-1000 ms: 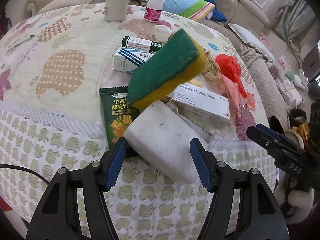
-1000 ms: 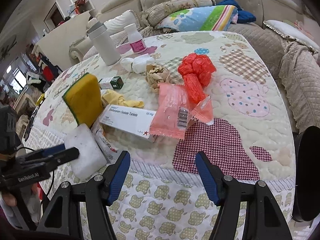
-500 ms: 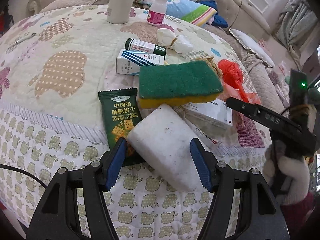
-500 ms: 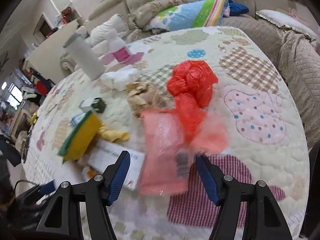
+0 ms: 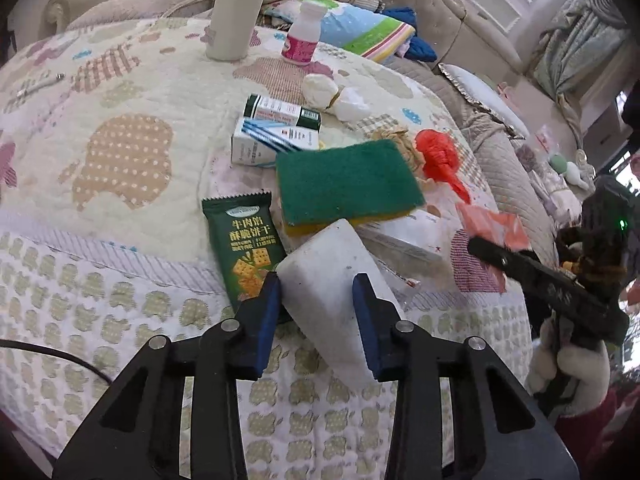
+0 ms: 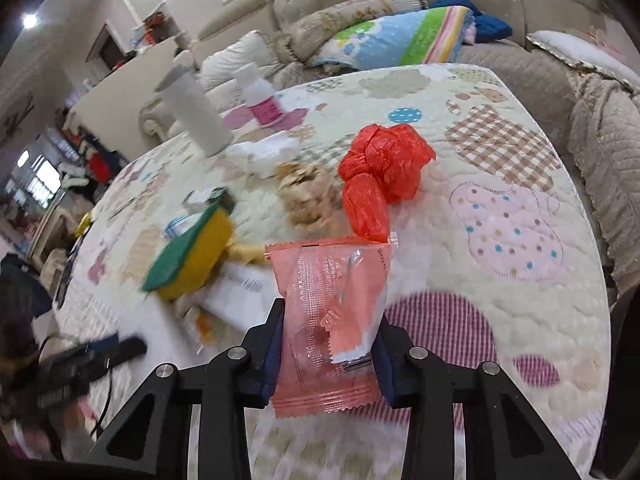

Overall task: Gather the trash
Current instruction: 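Grasp the white foam block with the left tool while the right tool grasps the pink wrapper, then carry both held items over the black bin and open both tools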

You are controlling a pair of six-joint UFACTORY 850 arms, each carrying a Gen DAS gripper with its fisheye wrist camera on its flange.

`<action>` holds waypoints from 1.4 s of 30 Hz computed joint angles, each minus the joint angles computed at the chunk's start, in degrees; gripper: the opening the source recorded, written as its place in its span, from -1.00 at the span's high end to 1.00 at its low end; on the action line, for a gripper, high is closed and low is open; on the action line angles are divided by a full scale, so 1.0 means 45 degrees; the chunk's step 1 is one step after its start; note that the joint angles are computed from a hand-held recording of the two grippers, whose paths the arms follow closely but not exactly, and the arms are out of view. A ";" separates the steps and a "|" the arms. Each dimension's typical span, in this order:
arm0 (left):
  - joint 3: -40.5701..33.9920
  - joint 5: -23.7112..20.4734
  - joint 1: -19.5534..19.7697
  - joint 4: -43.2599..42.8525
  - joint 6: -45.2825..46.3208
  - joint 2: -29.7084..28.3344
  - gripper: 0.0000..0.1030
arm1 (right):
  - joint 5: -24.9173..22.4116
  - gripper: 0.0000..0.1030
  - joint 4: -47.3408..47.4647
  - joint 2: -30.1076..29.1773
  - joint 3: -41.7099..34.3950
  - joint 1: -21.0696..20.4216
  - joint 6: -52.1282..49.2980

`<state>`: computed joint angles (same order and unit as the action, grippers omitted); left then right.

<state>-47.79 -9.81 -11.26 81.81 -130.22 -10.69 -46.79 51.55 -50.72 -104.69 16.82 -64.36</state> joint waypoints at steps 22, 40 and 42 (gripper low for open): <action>-0.3202 -0.0731 -0.1463 -0.2952 0.5169 -0.1260 0.36 | 0.0792 0.27 0.1936 0.2093 0.2382 -0.1247 -0.2588; -0.7382 -0.0943 -0.2134 -0.8396 1.1952 -0.4323 0.36 | 0.1666 0.27 0.1743 0.1581 0.1599 -0.2910 -0.1446; -0.7731 -0.0964 -0.2154 -0.9024 1.2589 -0.4593 0.36 | 0.1712 0.27 0.1697 0.1497 0.1507 -0.3035 -0.1333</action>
